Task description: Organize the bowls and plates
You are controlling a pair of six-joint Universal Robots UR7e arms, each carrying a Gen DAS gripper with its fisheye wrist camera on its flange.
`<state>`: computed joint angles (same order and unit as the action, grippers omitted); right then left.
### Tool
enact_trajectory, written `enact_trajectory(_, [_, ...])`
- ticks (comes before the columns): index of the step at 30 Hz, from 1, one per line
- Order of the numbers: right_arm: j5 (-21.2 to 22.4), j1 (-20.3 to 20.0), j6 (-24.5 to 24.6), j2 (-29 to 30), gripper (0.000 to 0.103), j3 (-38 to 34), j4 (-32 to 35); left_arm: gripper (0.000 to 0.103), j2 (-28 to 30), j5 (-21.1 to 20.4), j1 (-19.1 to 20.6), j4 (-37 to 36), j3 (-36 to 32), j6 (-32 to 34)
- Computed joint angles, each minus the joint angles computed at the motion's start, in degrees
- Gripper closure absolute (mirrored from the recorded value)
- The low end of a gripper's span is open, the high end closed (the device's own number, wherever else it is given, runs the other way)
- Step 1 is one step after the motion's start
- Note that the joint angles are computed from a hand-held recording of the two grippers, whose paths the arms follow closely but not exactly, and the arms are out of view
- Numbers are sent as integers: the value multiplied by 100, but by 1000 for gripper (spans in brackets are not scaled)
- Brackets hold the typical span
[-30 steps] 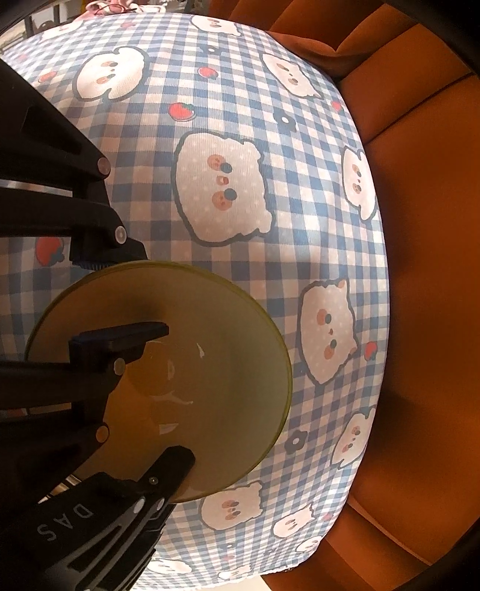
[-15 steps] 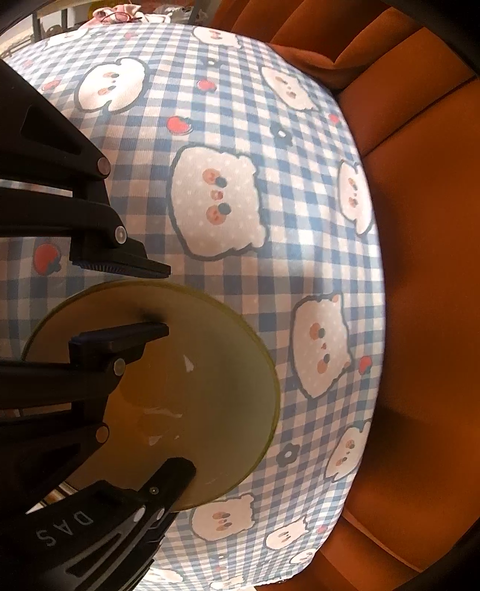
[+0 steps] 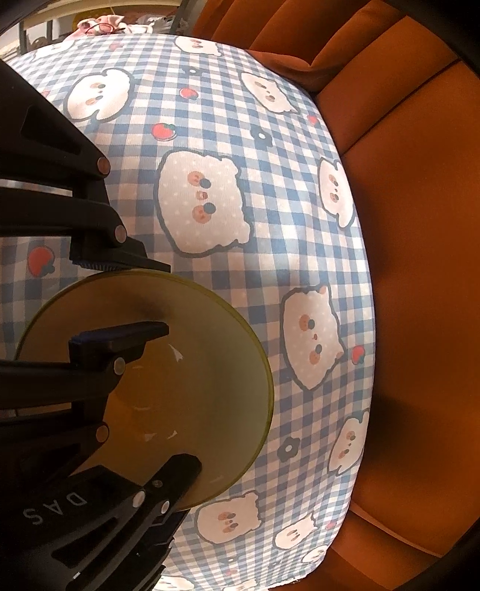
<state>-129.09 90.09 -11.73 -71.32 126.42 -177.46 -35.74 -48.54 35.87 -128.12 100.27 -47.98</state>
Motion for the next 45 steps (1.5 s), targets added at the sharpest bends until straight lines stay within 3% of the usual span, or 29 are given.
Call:
enact_trajectory(16, [-304,345,306,-194,83,133,136,80,-402,27,-210,-125,374,-35])
enact_trajectory(29, [-572,1036,539,-474,83,368,-12,80,-1068,237,-587,-147,892,-320])
enact_trajectory(45, [-1273,2037,1105,-923,83,945,-152,80,-1954,240,-1235,-196,1692,-756])
